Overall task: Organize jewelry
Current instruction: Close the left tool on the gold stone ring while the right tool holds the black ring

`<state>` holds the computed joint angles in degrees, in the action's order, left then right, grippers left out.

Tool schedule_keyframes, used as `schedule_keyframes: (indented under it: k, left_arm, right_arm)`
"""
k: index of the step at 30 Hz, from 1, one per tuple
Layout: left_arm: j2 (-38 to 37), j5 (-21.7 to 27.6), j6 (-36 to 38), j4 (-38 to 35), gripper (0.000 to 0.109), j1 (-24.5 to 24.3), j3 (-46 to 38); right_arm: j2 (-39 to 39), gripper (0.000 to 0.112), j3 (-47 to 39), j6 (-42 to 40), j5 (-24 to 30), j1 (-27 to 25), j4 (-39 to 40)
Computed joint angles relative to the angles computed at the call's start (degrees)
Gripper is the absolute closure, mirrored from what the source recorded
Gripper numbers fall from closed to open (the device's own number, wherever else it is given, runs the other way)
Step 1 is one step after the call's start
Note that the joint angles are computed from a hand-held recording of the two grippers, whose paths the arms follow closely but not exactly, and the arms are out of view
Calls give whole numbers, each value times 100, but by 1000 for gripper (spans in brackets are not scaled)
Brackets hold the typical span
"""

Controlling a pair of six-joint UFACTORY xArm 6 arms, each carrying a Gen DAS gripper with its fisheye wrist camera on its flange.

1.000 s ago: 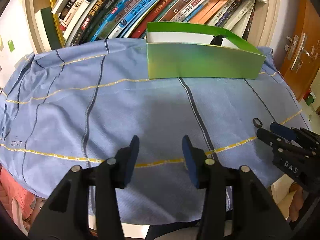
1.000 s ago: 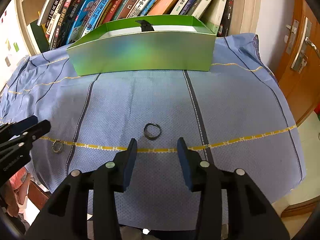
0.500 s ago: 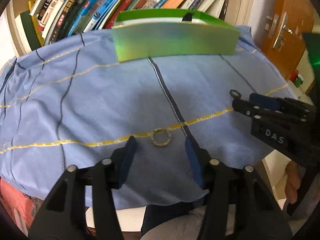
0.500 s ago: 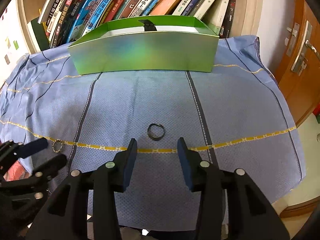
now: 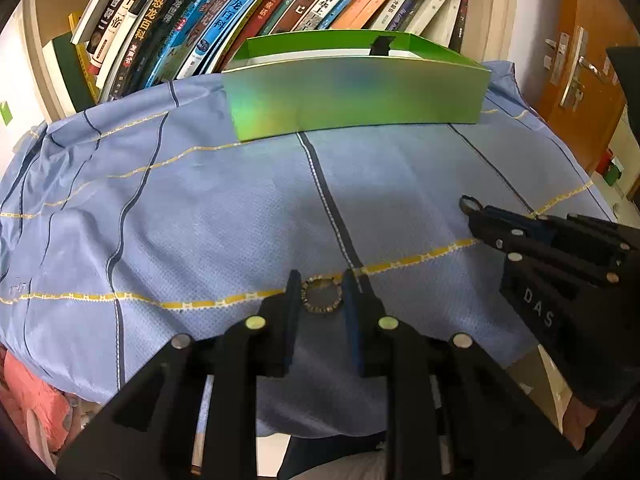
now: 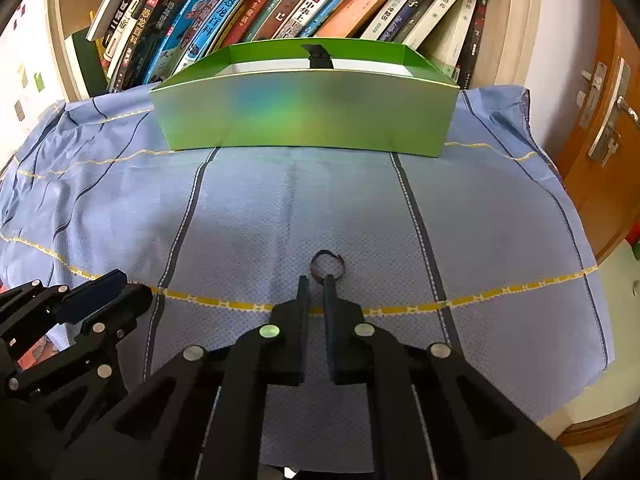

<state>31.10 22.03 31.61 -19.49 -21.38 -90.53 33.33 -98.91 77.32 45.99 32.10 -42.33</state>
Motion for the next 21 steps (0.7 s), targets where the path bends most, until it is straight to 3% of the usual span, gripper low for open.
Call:
schedule_keyframes:
  k: [4, 8, 9, 10, 12, 13, 17, 21]
  left_arm:
    - [161, -17, -158, 99, 87, -5, -210]
    - [272, 300, -121, -89, 87, 63, -521]
    - [212, 362, -27, -168, 87, 97, -496]
    - [154, 347, -30, -110, 86, 119, -436]
    - [14, 366, 102, -158, 79, 177, -299]
    - [-68, 375, 160, -180, 74, 205, -200]
    - [-146, 440, 88, -69, 74, 265, -45]
    - [-113, 408, -6, -135, 74, 268, -5]
  right_arm:
    - [-47, 104, 93, 145, -52, -82, -64]
    - [-475, 99, 767, 264, -819, -256, 132]
    - [-565, 87, 880, 314, -877, -252, 87]
    - [-687, 68, 1017, 411, -887, -228, -39]
    - [-878, 54, 1200, 673, -787, -149, -346]
    - [-920, 54, 1232, 667, -763, -125, -362]
    - [-686, 55, 885, 344, -532, -66, -356]
    - [-130, 78, 211, -295, -395, -147, 68]
